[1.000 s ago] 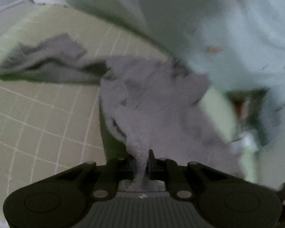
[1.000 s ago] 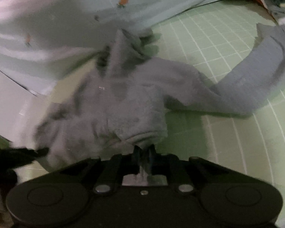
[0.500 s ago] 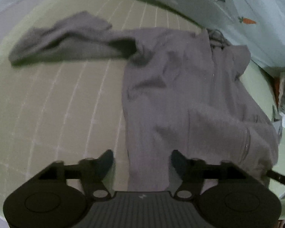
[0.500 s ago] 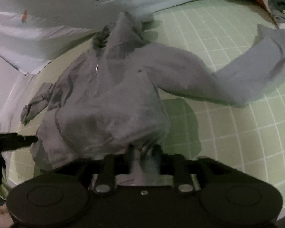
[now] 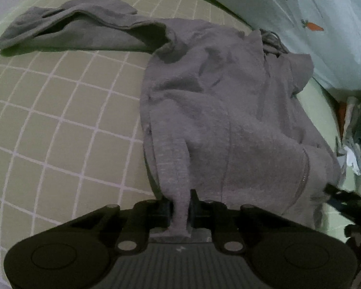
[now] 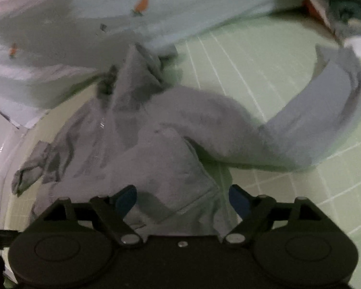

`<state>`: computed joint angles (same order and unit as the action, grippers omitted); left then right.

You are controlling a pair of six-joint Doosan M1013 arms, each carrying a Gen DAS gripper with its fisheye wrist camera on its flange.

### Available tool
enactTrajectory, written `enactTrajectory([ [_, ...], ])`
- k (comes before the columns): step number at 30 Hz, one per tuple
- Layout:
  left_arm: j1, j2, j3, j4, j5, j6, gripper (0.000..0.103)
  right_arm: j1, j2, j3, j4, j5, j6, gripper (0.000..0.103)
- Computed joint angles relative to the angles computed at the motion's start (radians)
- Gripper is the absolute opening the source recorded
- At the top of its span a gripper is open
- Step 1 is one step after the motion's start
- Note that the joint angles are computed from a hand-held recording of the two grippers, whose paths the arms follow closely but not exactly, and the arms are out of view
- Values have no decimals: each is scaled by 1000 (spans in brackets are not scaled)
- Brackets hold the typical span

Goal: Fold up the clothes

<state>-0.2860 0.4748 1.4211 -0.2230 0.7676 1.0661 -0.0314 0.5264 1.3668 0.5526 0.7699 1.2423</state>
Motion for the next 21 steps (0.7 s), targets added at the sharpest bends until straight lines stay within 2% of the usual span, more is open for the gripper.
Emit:
enactTrajectory([
  [2, 3, -12, 9, 18, 7, 4, 14, -1, 15, -16, 1, 54, 1, 32],
  [4, 7, -28, 22, 41, 22, -10, 14, -6, 10, -9, 17, 104, -3, 19],
  [7, 10, -41, 31, 89, 60, -65, 15, -5, -15, 21, 13, 161, -23, 18],
  [9, -4, -37, 15, 169, 84, -120, 27, -4, -33, 48, 14, 179, -58, 20],
  [10, -11, -34, 8, 208, 97, -147, 28, -4, -41, 59, 15, 177, -77, 24],
  [11, -18, -31, 0, 245, 111, -171, 36, -4, -48, 70, 16, 175, -96, 33],
  [12, -26, -28, -8, 282, 126, -195, 51, -7, -53, 73, 9, 154, -103, 40],
  [13, -33, -26, -16, 319, 139, -220, 59, -9, -57, 73, 0, 130, -109, 50],
  [15, -58, -36, -15, 420, 91, -327, 82, -21, -60, 65, -4, 81, -119, 64],
  [16, -68, -39, -17, 457, 71, -380, 85, -30, -56, 54, 7, 64, -123, 78],
  [17, -81, -36, -25, 496, 64, -441, 86, -37, -54, 50, 9, 22, -117, 84],
  [18, -93, -32, -33, 536, 58, -503, 86, -44, -52, 46, 8, -25, -109, 84],
  [21, -128, -17, -60, 640, 49, -666, 90, -72, -22, -4, -41, -89, -53, 84],
])
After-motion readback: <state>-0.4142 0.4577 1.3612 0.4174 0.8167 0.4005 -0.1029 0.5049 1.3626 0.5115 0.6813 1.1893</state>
